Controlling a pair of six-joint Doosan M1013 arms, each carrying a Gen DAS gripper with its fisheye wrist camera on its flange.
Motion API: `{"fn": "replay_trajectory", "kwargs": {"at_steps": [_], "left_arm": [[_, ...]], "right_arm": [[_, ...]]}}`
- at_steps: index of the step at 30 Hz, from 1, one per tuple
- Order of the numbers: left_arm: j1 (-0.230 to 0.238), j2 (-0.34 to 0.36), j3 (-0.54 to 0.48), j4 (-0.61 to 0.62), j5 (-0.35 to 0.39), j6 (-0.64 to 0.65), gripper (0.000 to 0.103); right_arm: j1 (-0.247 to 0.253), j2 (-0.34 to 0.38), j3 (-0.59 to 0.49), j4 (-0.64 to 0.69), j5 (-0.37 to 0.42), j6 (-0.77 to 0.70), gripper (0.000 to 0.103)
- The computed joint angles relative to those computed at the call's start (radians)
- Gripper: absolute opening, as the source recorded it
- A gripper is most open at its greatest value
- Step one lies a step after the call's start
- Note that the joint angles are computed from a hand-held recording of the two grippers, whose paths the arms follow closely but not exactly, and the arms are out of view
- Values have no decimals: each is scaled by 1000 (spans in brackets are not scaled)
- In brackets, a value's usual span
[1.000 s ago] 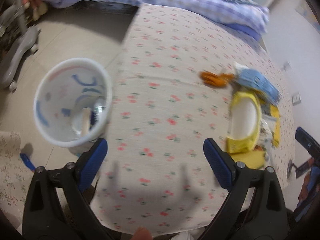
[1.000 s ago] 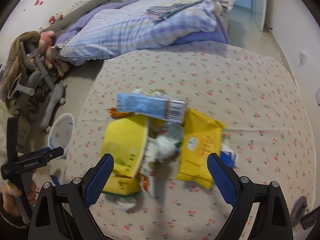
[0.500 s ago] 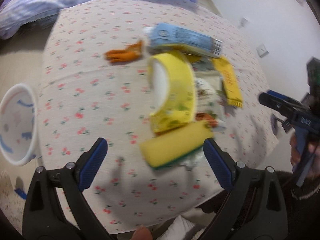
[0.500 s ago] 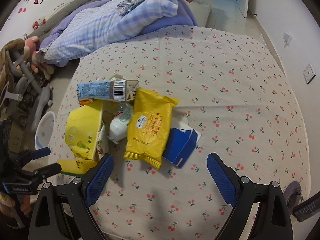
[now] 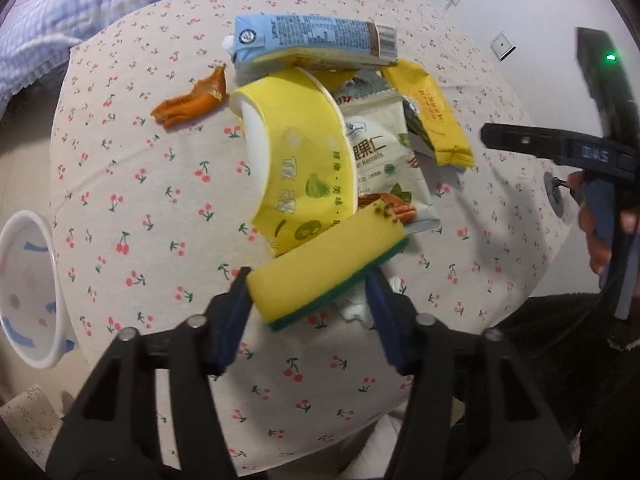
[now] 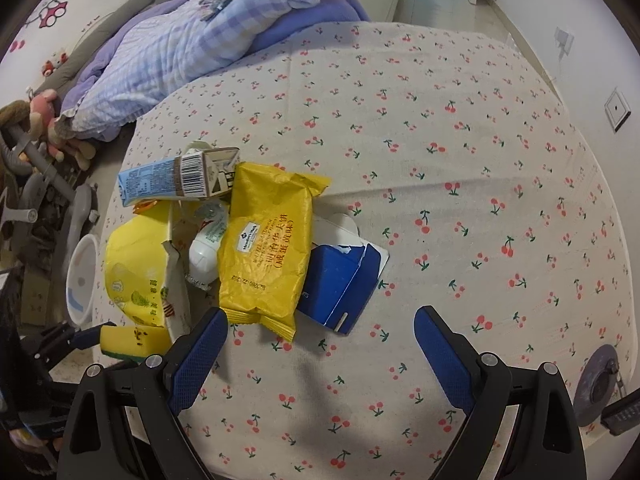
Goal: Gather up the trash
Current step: 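Reach back to the bed and grasp the yellow-green sponge with the left tool, then grasp the yellow snack packet with the right tool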
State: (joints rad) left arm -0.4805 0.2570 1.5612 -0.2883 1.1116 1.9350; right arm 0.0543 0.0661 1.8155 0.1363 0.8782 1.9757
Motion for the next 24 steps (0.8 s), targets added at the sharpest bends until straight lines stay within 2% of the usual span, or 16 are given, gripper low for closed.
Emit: {"fn": "replay_trajectory", "kwargs": {"at_steps": [5, 9, 18, 20, 24], "left_arm": [[24, -2, -1, -68, 17, 57, 33], [33, -13, 7, -82, 10, 76, 32], [73, -42, 23, -132, -10, 86, 31], [84, -46, 25, -138, -16, 80, 31], [101, -53, 30, -147, -27, 66, 31]], "right_arm": [[-15, 21, -7, 56, -3, 3, 96], [-18, 38, -19, 82, -11, 5, 96], [12, 93, -70, 63, 0, 24, 92], [21, 103, -77, 51, 7, 31, 89], [46, 122, -100, -31, 26, 72, 65]]}}
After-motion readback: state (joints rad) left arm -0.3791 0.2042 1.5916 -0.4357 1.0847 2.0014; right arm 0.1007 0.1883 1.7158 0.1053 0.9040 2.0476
